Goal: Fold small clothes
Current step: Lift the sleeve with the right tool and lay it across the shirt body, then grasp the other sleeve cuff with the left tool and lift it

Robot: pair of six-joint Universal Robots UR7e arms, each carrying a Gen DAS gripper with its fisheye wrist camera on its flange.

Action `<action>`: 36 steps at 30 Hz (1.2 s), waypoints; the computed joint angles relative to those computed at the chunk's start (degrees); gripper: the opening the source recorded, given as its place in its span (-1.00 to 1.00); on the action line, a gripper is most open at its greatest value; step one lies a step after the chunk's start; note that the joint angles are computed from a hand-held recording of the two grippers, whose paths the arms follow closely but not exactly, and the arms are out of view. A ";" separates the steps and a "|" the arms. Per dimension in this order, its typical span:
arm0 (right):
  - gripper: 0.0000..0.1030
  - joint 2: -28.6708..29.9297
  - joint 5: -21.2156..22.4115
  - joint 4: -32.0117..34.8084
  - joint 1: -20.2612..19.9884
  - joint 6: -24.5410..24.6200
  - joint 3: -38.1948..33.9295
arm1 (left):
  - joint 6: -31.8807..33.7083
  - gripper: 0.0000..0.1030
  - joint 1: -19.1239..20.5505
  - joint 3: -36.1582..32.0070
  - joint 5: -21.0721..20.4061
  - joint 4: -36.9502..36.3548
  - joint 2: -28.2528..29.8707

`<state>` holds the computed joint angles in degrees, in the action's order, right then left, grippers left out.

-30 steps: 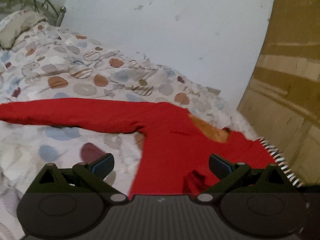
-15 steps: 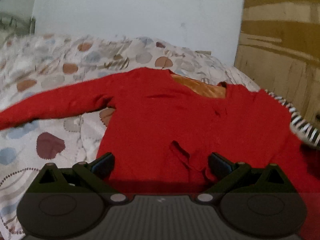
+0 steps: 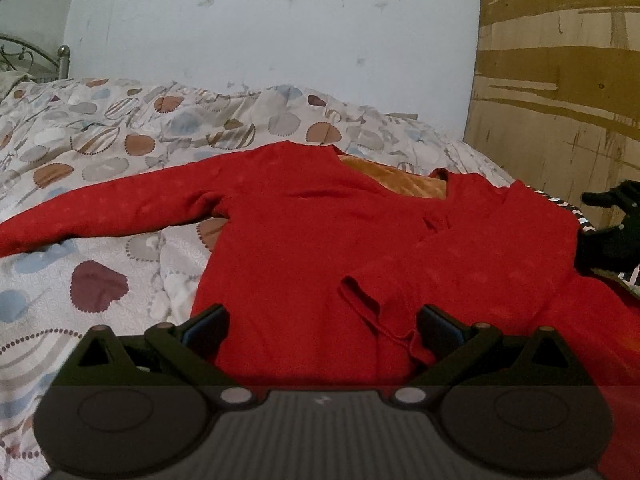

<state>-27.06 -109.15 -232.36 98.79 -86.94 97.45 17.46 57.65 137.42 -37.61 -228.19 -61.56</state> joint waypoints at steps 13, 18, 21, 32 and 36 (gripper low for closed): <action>-0.84 -5.60 -4.55 9.38 -1.98 21.13 2.62 | 2.41 1.00 -0.57 -0.24 1.12 -0.85 1.20; -0.75 -5.74 -5.27 9.47 -1.88 22.00 3.01 | 2.45 1.00 -0.35 -0.30 0.80 -0.96 1.20; -0.43 -6.53 -6.42 9.53 -1.66 23.77 3.83 | 2.01 0.99 0.02 -0.01 -0.56 -1.61 0.84; 0.65 -15.38 -1.89 8.22 1.09 33.10 17.11 | -13.60 0.99 1.46 5.86 -4.34 16.10 -21.72; 0.97 -17.19 1.31 7.60 3.10 38.96 22.08 | -12.77 0.99 5.07 5.98 -1.16 18.38 -28.80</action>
<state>-44.25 -107.85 -224.77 101.89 -47.98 119.53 4.69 62.72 143.40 -38.77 -209.81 -90.36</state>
